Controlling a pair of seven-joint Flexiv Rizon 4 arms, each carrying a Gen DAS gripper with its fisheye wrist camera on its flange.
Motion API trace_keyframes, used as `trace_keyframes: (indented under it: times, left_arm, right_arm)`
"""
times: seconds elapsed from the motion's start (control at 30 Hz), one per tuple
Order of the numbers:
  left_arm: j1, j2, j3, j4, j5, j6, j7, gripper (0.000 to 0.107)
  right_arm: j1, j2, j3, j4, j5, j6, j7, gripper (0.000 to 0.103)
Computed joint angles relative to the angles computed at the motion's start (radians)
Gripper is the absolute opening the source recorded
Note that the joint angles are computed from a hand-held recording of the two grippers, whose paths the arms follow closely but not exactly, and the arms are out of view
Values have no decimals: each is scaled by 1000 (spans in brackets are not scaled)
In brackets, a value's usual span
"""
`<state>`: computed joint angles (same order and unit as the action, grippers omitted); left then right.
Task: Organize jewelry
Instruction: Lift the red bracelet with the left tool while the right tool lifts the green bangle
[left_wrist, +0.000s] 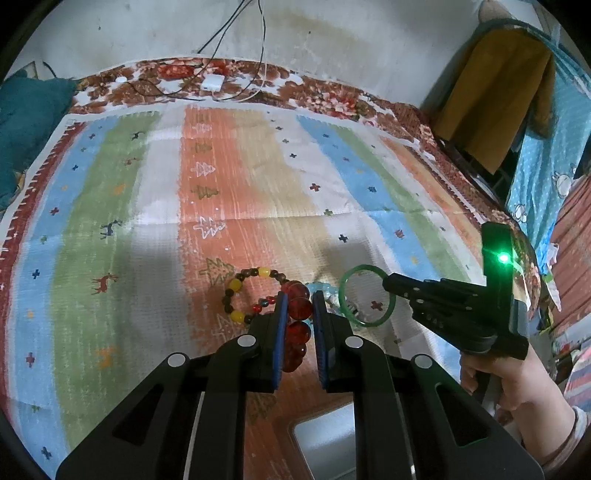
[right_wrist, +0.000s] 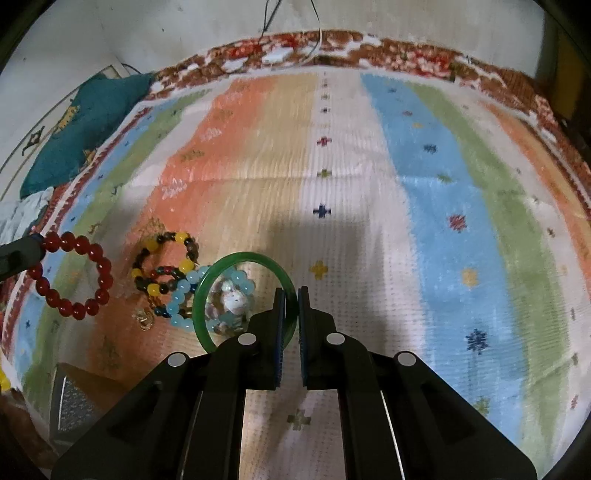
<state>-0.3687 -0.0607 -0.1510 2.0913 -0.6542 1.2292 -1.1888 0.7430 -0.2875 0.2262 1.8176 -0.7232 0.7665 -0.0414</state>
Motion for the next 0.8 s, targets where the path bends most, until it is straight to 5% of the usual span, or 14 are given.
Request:
trace_keyframes:
  times: [0.8]
  left_arm:
    - [-67,113,23,81,-33,42,15,13]
  right_arm:
    - [45,89,51,31,-138,-20,92,8]
